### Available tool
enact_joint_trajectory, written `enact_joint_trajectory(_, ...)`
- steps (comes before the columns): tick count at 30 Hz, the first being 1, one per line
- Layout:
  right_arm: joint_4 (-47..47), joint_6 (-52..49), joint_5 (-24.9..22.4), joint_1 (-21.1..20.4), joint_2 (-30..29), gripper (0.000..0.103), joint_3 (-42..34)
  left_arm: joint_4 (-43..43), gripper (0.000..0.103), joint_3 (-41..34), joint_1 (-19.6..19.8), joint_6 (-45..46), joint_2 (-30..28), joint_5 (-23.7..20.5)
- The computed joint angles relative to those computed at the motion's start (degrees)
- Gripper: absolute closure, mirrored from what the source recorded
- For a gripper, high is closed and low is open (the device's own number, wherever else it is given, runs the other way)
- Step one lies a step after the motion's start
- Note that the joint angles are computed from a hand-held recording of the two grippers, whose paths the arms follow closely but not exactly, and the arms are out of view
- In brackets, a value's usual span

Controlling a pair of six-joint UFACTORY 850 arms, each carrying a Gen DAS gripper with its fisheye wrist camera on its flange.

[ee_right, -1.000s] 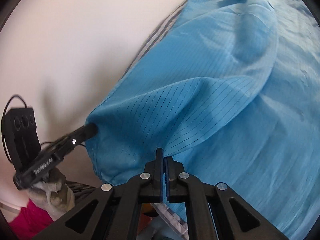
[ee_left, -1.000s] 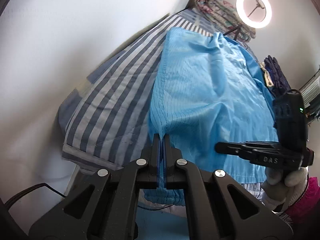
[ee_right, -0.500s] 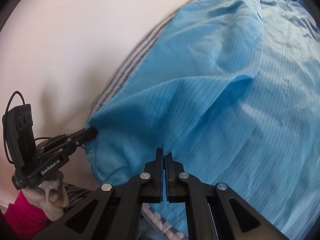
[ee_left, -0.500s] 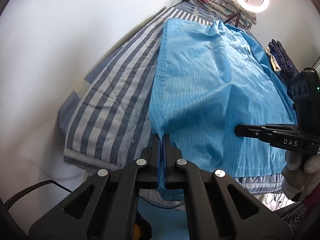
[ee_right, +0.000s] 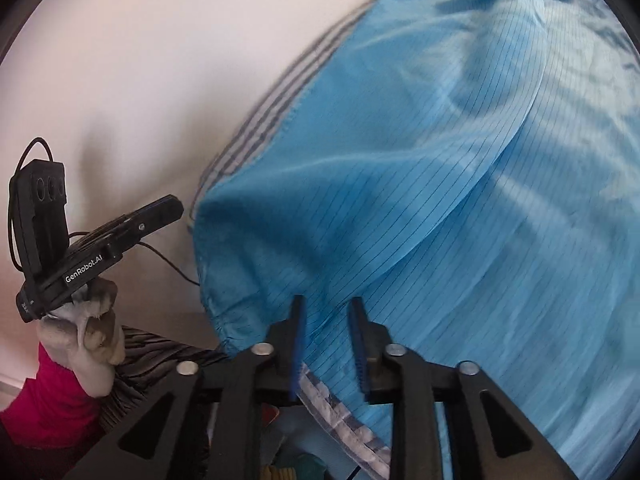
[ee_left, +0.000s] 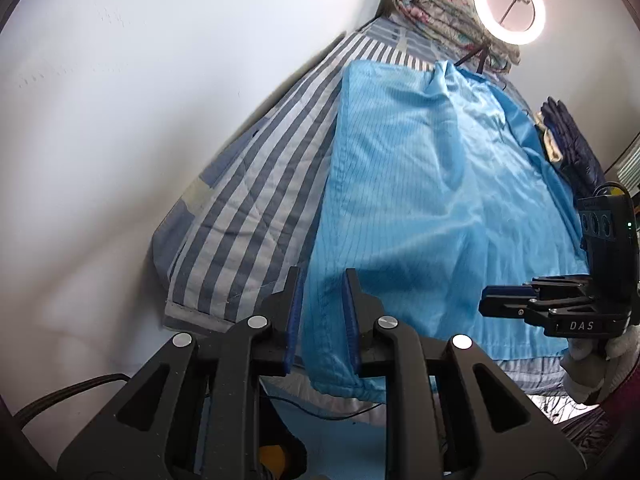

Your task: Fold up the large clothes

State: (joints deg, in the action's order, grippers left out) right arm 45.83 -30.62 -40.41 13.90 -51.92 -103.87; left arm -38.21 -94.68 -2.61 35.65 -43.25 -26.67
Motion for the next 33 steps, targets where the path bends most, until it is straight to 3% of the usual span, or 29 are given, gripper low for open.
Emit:
enact_joint_trajectory(4, 0.1, -0.8, 4.9, -0.9, 2.6, 0.073, 2.3, -1.2, 0.084, -2.0, -1.0, 2.4, -0.8, 0.1)
enact_joint_trajectory(6, 4.7, -4.1, 8.3, -1.7, 3.1, 0.073, 3.4, -1.5, 0.085, -5.4, -1.8, 3.0, -3.2, -2.6)
enact_joint_trajectory(9, 8.4, -5.4, 9.6, -2.0, 1.3, 0.074, 1.1, 2.8, 0.085, -11.2, -3.3, -1.2, -7.9, -6.9)
enact_joint_trajectory(14, 0.0, 4.9, 6.6, -0.9, -3.6, 0.074, -3.3, 7.2, 0.084, -17.8, -3.8, -8.3, -14.4, -14.2)
enact_joint_trajectory(21, 13.4, -4.3, 1.9, -2.2, -2.1, 0.065, 1.7, -2.2, 0.084, -16.2, -1.8, -2.9, -11.3, -14.2)
enact_joint_trajectory(23, 15.8, -5.3, -0.6, -2.2, -3.2, 0.073, 0.8, -1.0, 0.084, -18.4, -2.2, -3.2, -12.2, -14.0)
enact_joint_trajectory(25, 14.6, -4.4, -2.3, -2.0, -4.5, 0.102, -0.9, 1.6, 0.084, -21.6, -2.7, -5.2, -14.1, -15.0)
enact_joint_trajectory(26, 13.4, -3.4, -2.5, -1.8, -4.6, 0.103, -1.2, 3.9, 0.084, -23.4, -2.9, -6.6, -15.3, -15.7)
enact_joint_trajectory(31, 7.2, -3.4, 0.1, -1.1, -0.1, 0.1, 2.8, 9.9, 0.084, -25.5, -4.1, -10.8, -17.4, -16.0)
enact_joint_trajectory(32, 3.1, -1.9, 0.7, -0.6, 0.0, 0.097, 2.1, 10.1, 0.084, -24.7, -4.5, -10.4, -16.9, -15.2)
enact_joint_trajectory(33, 0.4, -0.1, 0.6, 0.1, -0.1, 0.085, 1.5, 9.9, 0.084, -24.1, -4.8, -9.8, -16.4, -14.5)
